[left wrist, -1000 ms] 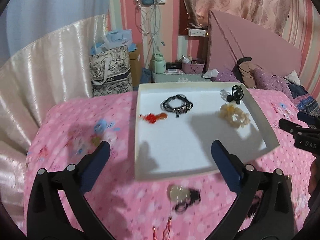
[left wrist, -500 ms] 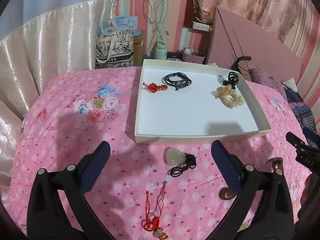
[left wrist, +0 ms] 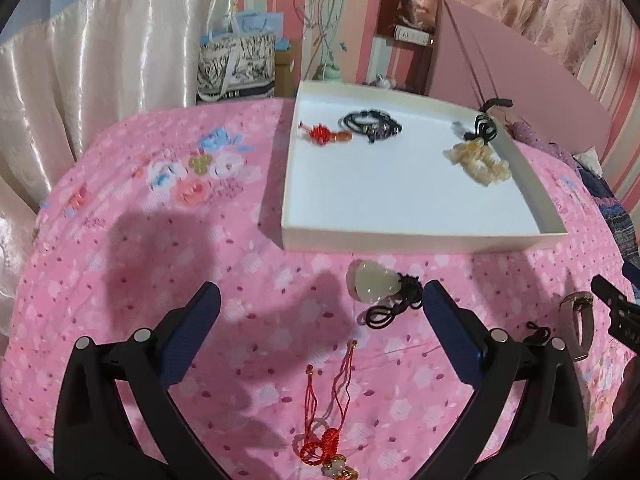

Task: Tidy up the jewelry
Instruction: 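Grasp the green jade pendant with the left gripper while the right grasps the beige-strap watch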

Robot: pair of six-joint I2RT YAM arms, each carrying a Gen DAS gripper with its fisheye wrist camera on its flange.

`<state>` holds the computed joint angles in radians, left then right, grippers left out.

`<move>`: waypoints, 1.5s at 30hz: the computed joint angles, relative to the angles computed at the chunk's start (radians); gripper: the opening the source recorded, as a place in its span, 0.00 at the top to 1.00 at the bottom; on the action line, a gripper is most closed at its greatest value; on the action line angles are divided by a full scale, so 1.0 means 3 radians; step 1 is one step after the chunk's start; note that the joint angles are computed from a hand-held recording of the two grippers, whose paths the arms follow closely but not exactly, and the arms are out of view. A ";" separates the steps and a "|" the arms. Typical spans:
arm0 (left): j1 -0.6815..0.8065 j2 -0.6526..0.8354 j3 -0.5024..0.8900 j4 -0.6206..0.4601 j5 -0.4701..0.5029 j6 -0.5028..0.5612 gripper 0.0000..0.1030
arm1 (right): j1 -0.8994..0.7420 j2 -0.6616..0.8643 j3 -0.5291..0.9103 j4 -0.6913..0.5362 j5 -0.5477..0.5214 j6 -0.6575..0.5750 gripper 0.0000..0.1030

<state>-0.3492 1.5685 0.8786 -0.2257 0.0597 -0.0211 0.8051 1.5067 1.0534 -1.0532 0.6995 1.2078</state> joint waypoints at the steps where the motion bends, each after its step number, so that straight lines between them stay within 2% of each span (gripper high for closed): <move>1: -0.0010 0.0031 -0.0010 0.0017 -0.0001 -0.0014 0.03 | 0.0013 -0.0002 -0.0025 -0.0001 -0.0010 0.0013 0.10; 12: -0.0300 0.0160 -0.0126 0.0220 -0.0252 0.0002 0.03 | -0.0119 -0.0298 -0.0485 0.0316 -0.0392 0.0034 0.10; 19: -0.0368 0.0172 -0.0150 0.0350 -0.0277 0.0025 0.04 | -0.0187 -0.0288 -0.0566 0.0452 -0.0553 0.0002 0.11; 20: -0.0370 0.0191 -0.0145 0.0372 -0.0279 0.0033 0.06 | -0.0194 -0.0287 -0.0580 0.0480 -0.0566 -0.0004 0.11; 23: -0.0365 0.0253 -0.0119 0.0381 -0.0235 0.0078 0.19 | -0.0237 -0.0286 -0.0631 0.0598 -0.0655 -0.0066 0.22; 26: -0.0385 0.0353 -0.0054 0.0371 -0.0250 0.0093 0.19 | -0.0272 -0.0262 -0.0664 0.0690 -0.0743 -0.0124 0.29; 36: -0.0475 0.0693 0.0241 0.0272 -0.0422 0.0059 0.20 | -0.0300 -0.0202 -0.0666 0.0739 -0.0774 -0.0140 0.29; 40: -0.0429 0.0720 0.0267 0.0267 -0.0347 0.0059 0.29 | -0.0295 -0.0141 -0.0639 0.0731 -0.0755 -0.0152 0.29; 45: -0.0365 0.0667 0.0215 0.0288 -0.0278 0.0052 0.51 | -0.0289 -0.0138 -0.0637 0.0735 -0.0752 -0.0149 0.29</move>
<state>-0.4586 1.7685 0.9430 -0.1392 -0.0236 -0.0056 0.7183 1.4653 0.8622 -0.8326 0.4740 1.1631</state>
